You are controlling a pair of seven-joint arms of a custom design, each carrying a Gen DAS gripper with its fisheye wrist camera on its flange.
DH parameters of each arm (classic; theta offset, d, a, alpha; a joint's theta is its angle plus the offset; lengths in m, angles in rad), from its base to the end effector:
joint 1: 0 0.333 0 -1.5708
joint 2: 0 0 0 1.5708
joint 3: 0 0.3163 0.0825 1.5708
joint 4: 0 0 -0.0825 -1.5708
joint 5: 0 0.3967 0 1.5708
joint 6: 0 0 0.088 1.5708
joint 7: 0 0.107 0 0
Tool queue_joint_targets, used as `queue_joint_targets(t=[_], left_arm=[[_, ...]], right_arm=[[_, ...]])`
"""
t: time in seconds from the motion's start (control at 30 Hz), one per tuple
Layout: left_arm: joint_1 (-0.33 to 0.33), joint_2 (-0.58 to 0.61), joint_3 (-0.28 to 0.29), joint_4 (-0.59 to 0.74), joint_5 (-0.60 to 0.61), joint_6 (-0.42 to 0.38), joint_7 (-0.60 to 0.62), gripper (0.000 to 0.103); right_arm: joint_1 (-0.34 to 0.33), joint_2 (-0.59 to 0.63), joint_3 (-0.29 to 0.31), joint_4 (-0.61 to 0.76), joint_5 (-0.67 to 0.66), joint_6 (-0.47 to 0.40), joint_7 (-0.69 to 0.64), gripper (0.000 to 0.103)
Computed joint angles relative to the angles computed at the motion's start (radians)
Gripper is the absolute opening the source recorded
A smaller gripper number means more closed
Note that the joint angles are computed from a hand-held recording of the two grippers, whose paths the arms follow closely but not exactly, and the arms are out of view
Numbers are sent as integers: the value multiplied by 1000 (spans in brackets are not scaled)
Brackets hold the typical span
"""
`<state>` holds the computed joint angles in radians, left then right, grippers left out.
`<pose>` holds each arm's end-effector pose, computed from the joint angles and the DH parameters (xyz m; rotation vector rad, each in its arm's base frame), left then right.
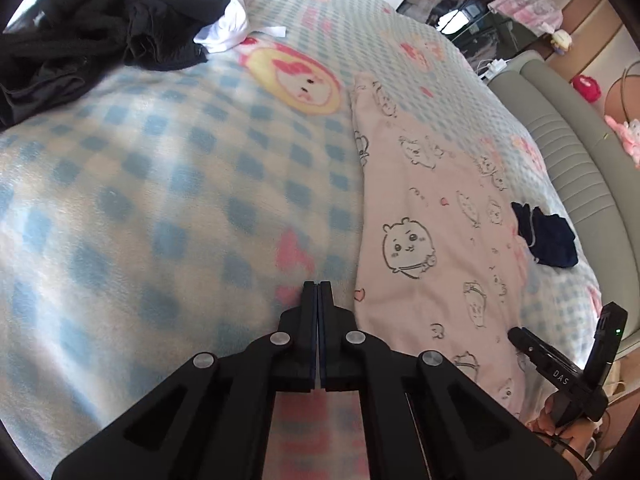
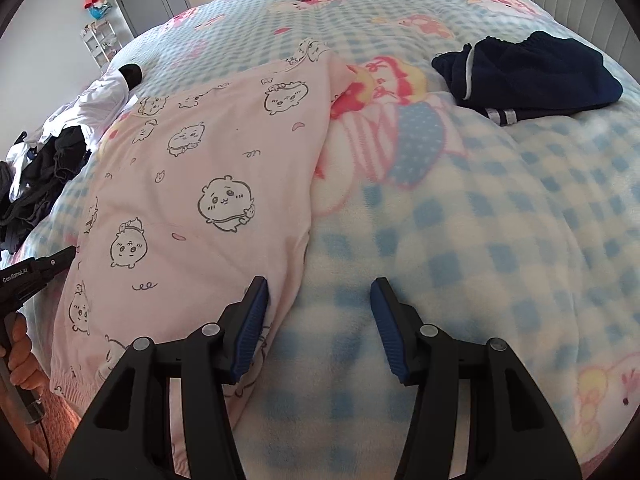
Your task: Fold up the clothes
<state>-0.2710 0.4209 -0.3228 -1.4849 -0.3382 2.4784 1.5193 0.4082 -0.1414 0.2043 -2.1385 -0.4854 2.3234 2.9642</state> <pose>0.6326 -0.3749 0.5057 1.7335 -2.2786 1.0383 0.4539 0.3131 0.4962 -1.3787 2.3235 -0.4904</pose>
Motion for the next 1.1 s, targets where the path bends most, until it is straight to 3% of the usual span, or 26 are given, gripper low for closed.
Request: queue_joint_targets(t=[0.13,0.2,0.23,0.37,0.47,0.5,0.57,0.63,0.8,0.97,1.03,1.1], left_arm=[[61,-92,-99,-93,-194,34,249,6],[53,-111,-117,-107,-262,9,336,25],[36,-109,-111,-105,-263,-7,345,38],[-60,-88,-44,-92,-112,-80,261,38],[-62,-114,-30,-143,-84,-74,254,37],[-52,-127,-31,-163,-104,-69,262,37],[-27,-156,-37,-199,-174,-59,283,33],[-21,-189,-39,-236,-221,-13,307,33],[-46,-212,-50,-234,-260,8,389,33],[-98,-168,-29,-188,-129,-52,331,33],[-109,-154,-17,-193,-69,-74,282,33],[-78,-164,-34,-214,-140,-71,312,33]], right_arm=[[0,-107,-2,-127,58,209,67,54],[3,-119,3,-157,107,307,46,54],[3,-109,17,-144,114,297,25,54],[21,-65,54,-92,142,159,-6,51],[19,-80,73,-91,98,51,94,41],[21,-89,76,-88,88,10,114,30],[21,-133,81,-110,59,-12,166,34],[20,-180,83,-141,41,12,192,51],[36,-143,71,-122,78,155,69,53],[36,-67,93,-59,48,106,110,53],[49,-32,87,-20,52,28,83,52],[63,-23,81,4,61,-79,90,48]])
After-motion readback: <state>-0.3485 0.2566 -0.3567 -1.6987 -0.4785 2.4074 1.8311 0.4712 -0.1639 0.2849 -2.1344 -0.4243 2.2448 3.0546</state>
